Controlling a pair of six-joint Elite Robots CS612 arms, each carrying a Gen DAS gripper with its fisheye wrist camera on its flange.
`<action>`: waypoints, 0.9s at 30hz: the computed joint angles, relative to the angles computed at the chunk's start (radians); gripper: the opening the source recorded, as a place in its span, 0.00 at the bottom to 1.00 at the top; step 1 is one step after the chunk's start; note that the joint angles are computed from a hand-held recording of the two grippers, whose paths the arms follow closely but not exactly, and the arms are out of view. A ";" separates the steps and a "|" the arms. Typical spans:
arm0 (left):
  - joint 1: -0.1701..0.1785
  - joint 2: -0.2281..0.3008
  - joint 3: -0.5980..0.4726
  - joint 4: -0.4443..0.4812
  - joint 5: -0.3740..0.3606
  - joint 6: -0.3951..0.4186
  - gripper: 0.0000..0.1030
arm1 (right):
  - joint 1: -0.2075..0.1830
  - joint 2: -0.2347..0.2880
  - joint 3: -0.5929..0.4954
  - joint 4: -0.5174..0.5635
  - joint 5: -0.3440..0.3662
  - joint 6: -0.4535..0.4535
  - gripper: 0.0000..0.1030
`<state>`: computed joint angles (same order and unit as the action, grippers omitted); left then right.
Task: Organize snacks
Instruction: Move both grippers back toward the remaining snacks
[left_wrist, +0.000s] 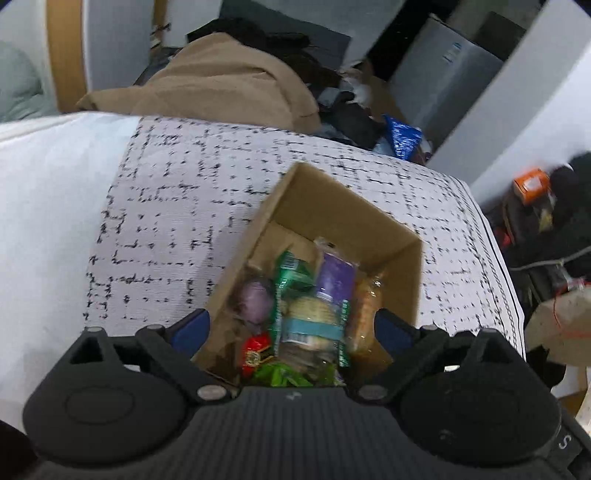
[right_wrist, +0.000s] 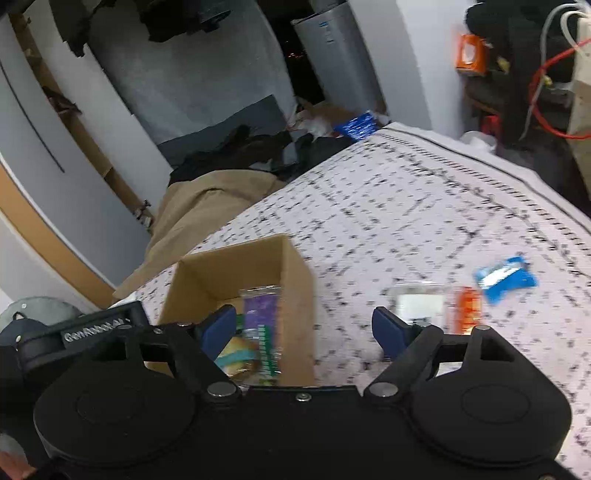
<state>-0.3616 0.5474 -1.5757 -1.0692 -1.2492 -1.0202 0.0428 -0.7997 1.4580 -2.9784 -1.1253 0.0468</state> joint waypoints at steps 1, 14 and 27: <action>-0.003 0.000 0.001 -0.006 0.002 0.008 0.93 | -0.006 -0.003 0.006 -0.003 -0.003 0.003 0.78; -0.042 0.007 0.008 -0.116 0.033 0.139 0.93 | -0.071 -0.026 0.065 -0.033 -0.028 -0.004 0.80; -0.089 0.022 0.035 -0.240 0.060 0.347 0.92 | -0.118 -0.014 0.083 -0.044 0.011 0.025 0.73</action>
<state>-0.4504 0.5697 -1.5408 -1.3092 -1.1888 -0.6731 -0.0756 -0.8134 1.5410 -3.0227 -1.1141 0.0723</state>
